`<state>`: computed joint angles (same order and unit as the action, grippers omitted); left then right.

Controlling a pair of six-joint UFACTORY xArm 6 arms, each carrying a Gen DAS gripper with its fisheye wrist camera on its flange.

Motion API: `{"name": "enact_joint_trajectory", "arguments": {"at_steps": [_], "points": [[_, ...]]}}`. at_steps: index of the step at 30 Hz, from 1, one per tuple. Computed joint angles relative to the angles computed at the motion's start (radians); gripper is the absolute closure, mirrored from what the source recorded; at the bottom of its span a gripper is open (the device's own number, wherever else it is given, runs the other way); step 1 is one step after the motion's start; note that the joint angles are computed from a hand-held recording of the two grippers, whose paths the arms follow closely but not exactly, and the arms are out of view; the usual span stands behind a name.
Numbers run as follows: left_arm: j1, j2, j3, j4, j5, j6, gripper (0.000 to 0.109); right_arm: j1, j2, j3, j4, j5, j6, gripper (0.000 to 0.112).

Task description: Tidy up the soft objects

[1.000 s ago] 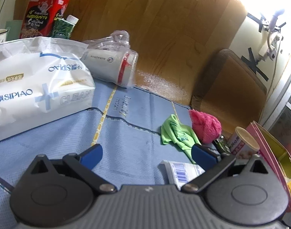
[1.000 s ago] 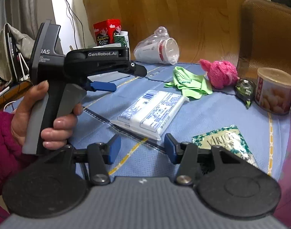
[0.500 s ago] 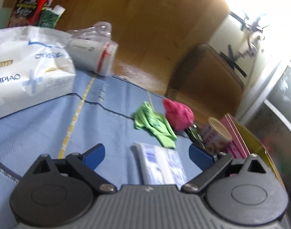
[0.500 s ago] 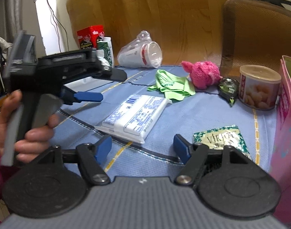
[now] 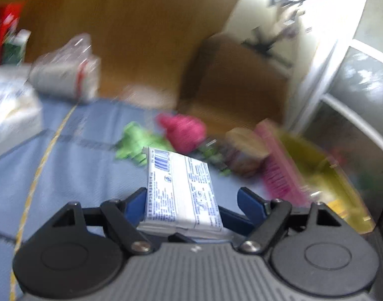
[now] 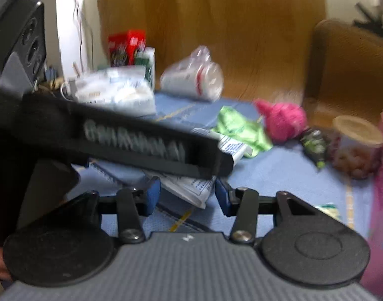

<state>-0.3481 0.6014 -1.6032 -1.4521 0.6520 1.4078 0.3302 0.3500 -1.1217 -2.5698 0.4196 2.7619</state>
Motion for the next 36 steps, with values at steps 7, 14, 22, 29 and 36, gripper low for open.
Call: {"name": "enact_joint_trajectory", "arguments": {"at_steps": [7, 14, 22, 29, 36], "points": [[-0.109, -0.108, 0.062, -0.090, 0.065, 0.204, 0.023, 0.027, -0.287, 0.340, 0.150, 0.312, -0.102, 0.061], [-0.268, -0.032, -0.024, 0.060, 0.068, 0.125, 0.023, -0.047, -0.473, 0.577, 0.300, 0.393, -0.087, 0.061], [-0.361, 0.061, -0.120, 0.171, -0.056, 0.049, 0.010, -0.145, -0.445, 0.607, 0.513, 0.521, -0.184, 0.051], [-0.259, -0.063, 0.019, -0.135, -0.055, 0.328, 0.006, -0.095, -0.490, 0.671, 0.403, 0.600, 0.001, 0.039], [-0.085, 0.056, -0.102, -0.147, -0.168, 0.165, 0.006, -0.079, -0.415, 0.522, 0.153, 0.440, 0.051, 0.042]]}}
